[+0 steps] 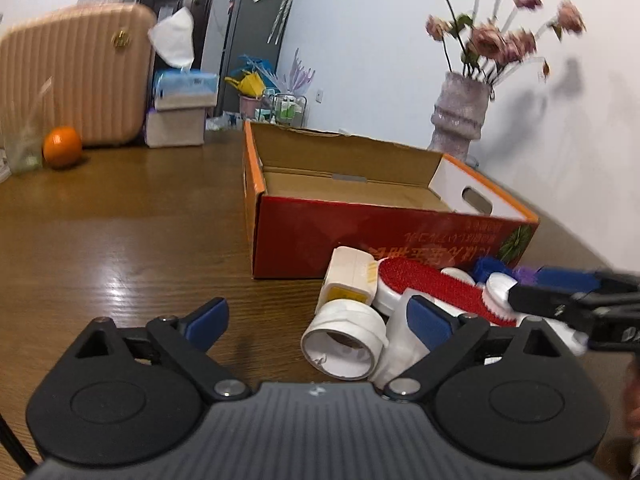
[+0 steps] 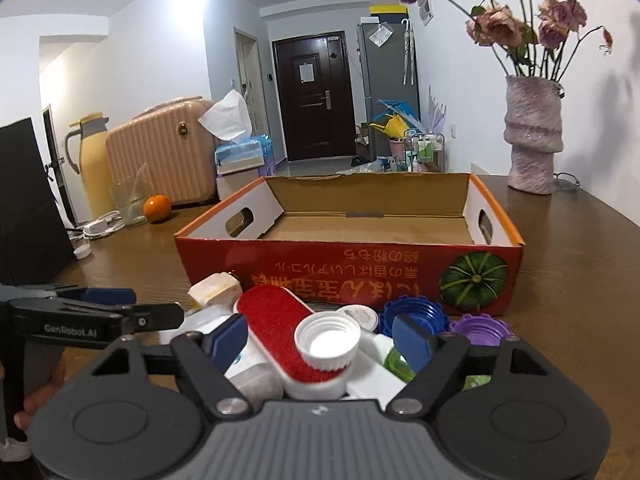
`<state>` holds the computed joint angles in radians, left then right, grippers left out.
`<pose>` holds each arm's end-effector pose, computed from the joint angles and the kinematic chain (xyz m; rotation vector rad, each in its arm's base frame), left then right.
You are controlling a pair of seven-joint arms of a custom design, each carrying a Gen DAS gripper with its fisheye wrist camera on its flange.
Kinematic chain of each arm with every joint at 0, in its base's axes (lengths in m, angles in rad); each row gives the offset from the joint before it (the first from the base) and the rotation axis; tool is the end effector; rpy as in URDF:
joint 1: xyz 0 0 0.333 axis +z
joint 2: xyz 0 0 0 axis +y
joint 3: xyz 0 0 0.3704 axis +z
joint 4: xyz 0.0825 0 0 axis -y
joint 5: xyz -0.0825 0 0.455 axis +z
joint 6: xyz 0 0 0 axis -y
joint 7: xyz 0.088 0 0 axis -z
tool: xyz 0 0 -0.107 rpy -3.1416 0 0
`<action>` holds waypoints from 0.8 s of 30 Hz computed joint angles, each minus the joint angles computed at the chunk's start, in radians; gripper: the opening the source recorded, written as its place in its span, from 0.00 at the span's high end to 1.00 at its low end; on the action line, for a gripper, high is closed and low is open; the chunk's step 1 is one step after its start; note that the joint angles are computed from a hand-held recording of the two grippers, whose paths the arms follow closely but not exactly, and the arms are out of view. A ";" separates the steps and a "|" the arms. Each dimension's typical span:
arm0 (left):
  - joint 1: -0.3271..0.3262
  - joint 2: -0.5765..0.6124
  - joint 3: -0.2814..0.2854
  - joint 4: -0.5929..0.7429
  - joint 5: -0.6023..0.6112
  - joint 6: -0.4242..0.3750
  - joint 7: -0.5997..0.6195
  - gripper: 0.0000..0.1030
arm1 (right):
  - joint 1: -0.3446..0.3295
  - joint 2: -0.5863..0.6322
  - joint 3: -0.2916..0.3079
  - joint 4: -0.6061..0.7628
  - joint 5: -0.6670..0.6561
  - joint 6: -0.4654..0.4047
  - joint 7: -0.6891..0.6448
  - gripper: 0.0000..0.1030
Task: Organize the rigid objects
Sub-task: 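Grasp the white tape roll with the left tool while the right tool grasps the white cap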
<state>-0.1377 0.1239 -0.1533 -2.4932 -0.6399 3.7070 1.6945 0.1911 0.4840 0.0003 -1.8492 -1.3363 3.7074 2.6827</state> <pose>0.5400 -0.0786 0.3526 -1.8729 1.3300 -0.9872 0.6469 0.2558 0.3602 -1.8917 0.9223 -0.3426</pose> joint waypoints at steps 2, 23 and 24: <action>0.051 -0.005 -0.007 -0.028 0.163 0.002 -0.153 0.14 | 0.001 0.024 0.002 0.038 -0.047 -0.003 0.053 0.30; -0.064 -0.020 0.001 -0.010 -0.169 -0.001 0.135 0.57 | -0.009 -0.076 0.023 -0.163 0.204 0.027 -0.208 0.62; -0.071 -0.030 -0.006 -0.018 -0.205 0.014 0.160 0.57 | -0.015 -0.091 0.026 -0.187 0.219 0.033 -0.225 0.62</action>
<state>-0.2090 0.0938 -0.1591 -2.5114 -0.8448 3.7205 1.8544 0.1762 0.3928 0.0259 -2.0357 -1.1176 3.7405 2.4572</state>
